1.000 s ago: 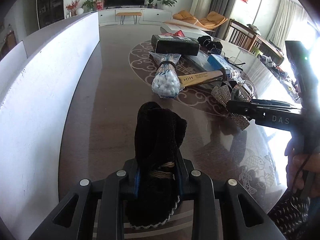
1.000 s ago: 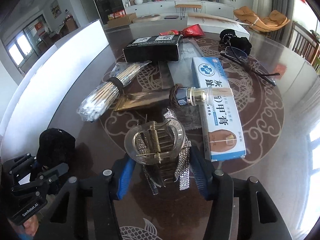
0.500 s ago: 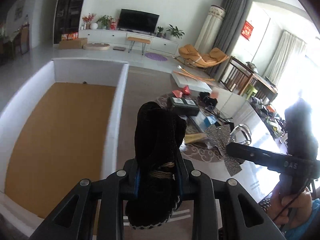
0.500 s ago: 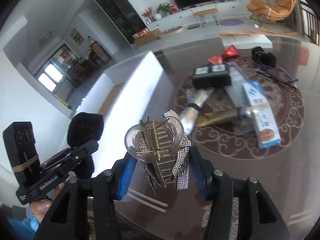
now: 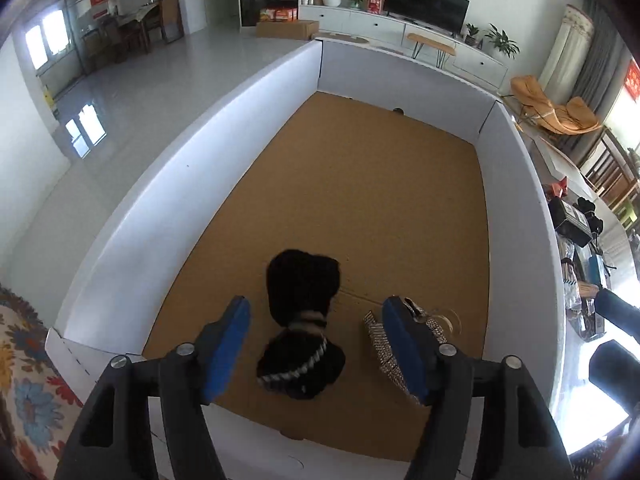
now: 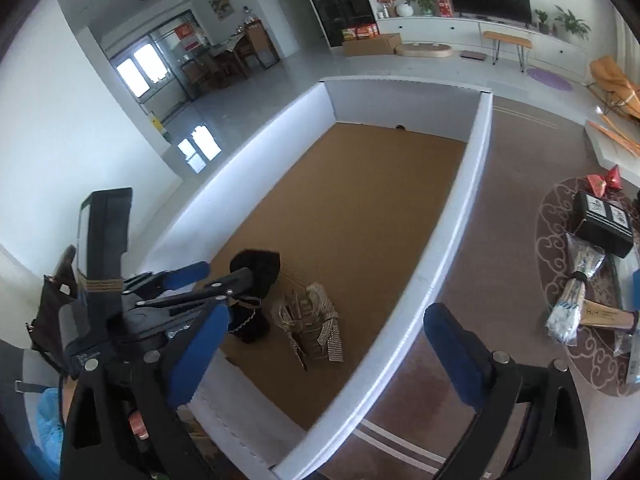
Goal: Organize objects
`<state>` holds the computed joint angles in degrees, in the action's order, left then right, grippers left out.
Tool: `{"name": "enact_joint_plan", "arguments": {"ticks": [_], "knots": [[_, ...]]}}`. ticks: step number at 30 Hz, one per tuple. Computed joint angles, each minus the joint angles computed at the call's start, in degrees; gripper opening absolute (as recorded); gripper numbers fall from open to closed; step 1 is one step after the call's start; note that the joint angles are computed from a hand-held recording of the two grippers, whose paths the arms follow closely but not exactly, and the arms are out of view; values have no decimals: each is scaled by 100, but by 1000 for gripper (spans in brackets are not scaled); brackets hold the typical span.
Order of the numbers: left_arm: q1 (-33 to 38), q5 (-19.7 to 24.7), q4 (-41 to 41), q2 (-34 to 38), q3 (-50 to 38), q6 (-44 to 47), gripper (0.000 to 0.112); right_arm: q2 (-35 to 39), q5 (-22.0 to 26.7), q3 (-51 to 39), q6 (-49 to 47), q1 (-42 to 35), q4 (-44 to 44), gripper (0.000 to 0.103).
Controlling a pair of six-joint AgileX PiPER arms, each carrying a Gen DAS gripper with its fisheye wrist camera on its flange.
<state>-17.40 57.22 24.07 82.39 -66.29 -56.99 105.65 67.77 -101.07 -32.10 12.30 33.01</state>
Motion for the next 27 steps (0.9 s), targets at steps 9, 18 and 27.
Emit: {"name": "enact_joint_plan", "arguments": {"ticks": [9, 18, 27], "knots": [[-1379, -325, 913, 413, -1173, -914, 79, -1186, -2095, 2326, -1588, -1913, 597, 103], [-2819, -415, 313, 2349, -3505, -187, 93, -150, -2903, 2341, -1911, -3343, -57, 103], [-3083, 55, -183, 4158, -4811, 174, 93, 450, -2739, 1936, -1251, -3621, -666, 103]]}}
